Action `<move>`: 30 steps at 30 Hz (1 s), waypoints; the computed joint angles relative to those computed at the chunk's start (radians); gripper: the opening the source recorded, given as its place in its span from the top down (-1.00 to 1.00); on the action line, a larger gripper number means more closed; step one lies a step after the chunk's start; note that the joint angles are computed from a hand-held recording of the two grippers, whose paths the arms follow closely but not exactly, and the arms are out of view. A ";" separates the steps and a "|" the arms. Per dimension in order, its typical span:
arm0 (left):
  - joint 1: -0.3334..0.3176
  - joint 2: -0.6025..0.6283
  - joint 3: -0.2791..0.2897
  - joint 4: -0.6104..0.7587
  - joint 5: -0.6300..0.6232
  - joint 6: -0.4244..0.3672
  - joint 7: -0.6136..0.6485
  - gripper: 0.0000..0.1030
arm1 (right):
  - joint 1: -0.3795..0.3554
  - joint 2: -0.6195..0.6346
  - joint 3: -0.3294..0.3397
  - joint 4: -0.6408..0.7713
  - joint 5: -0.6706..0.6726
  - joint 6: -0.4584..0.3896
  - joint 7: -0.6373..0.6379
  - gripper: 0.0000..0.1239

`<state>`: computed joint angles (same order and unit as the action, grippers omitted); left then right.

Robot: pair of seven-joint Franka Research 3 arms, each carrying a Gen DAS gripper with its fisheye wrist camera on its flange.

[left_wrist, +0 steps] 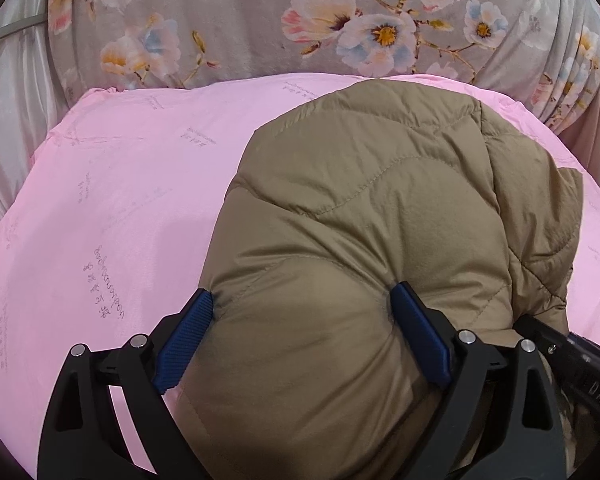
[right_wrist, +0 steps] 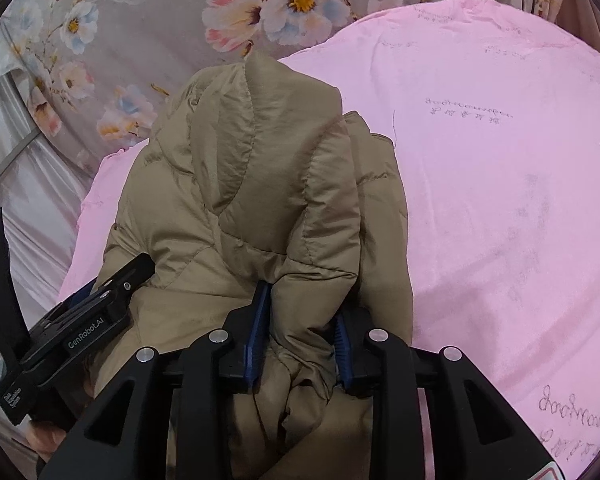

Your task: Fold large clothes

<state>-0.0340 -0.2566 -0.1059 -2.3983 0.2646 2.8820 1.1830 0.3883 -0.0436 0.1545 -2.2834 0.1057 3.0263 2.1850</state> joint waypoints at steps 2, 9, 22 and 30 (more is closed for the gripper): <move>-0.072 -0.021 0.071 0.008 -0.120 -0.050 0.127 -0.73 | -0.003 -0.041 -0.001 -0.003 0.025 -0.050 -0.014 0.50; -0.045 -0.038 0.077 0.121 -0.203 -0.170 0.257 -0.38 | -0.068 -0.123 0.016 0.052 -0.088 -0.092 0.089 0.45; 0.009 0.246 0.011 0.501 -0.216 -0.338 0.222 0.93 | -0.028 0.145 -0.048 0.382 -0.135 -0.256 0.306 0.64; 0.021 0.348 -0.009 0.514 -0.136 -0.312 0.145 1.00 | 0.035 0.238 -0.112 0.433 -0.228 -0.266 0.324 0.82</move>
